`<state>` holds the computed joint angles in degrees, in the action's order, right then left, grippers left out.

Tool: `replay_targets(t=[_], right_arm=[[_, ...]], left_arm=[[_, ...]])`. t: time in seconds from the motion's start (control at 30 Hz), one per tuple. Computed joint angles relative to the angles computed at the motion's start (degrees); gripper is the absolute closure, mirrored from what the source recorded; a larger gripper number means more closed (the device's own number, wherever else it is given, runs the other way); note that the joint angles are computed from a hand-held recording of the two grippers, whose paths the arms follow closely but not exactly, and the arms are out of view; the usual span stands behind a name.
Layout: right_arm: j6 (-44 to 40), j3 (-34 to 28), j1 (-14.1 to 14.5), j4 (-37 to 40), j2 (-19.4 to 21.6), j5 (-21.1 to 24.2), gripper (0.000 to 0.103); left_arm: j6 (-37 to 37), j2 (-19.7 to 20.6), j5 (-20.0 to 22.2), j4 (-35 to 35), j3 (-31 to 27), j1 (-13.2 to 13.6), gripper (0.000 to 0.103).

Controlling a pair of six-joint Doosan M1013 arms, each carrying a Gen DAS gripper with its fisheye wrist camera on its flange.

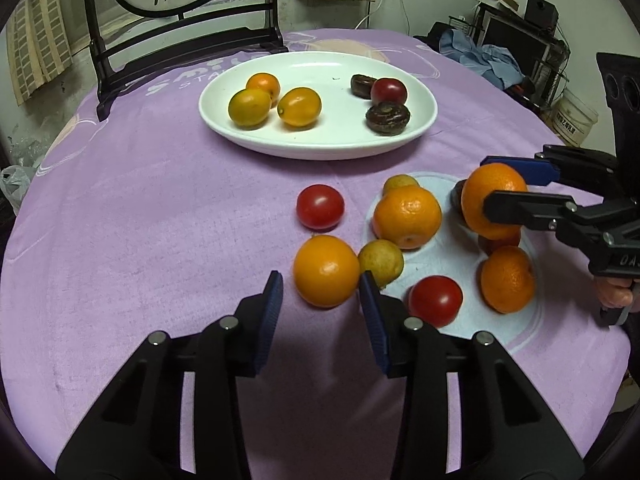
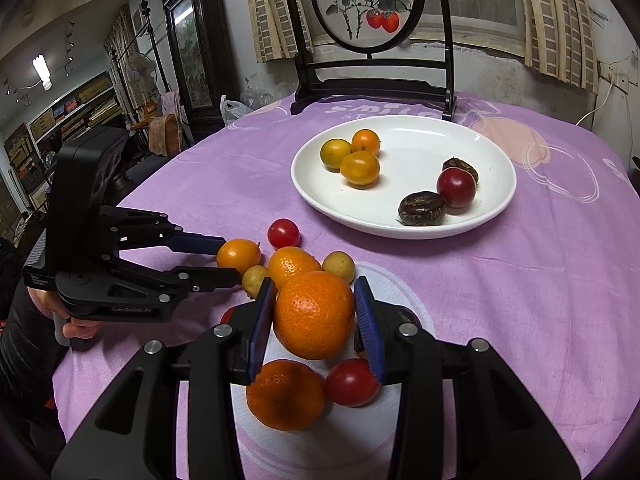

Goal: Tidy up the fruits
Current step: 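Grasp a large orange with the right tool while the left tool grasps a small orange, then carry the large orange to the plate with the right tool while the left tool carries the small orange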

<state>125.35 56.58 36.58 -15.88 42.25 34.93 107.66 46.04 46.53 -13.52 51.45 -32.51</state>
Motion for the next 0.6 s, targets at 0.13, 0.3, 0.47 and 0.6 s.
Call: replay_targets(t=[0.13,0.3,0.47,0.6], right_arm=[[-0.2,0.0,0.1,-0.1,0.0,0.1,0.062],[0.5,0.0,0.3,-0.9,-0.1,0.0,0.062],[1.4,0.5,0.3,-1.6,-0.4,-0.8,0.062],[1.2,0.9,0.4,-1.2,-0.6,-1.8,0.062]], left_arm=[[0.2,-0.4,-2.1,1.5,1.0,-0.4,0.063],[0.9,-0.5,-2.4,1.1,1.2,-0.5,0.068],[-0.9,-0.9,-3.7,3.8,1.9,-0.9,0.068],[-1.0,-1.7,-5.4,2.8,2.8,-0.7,0.068]])
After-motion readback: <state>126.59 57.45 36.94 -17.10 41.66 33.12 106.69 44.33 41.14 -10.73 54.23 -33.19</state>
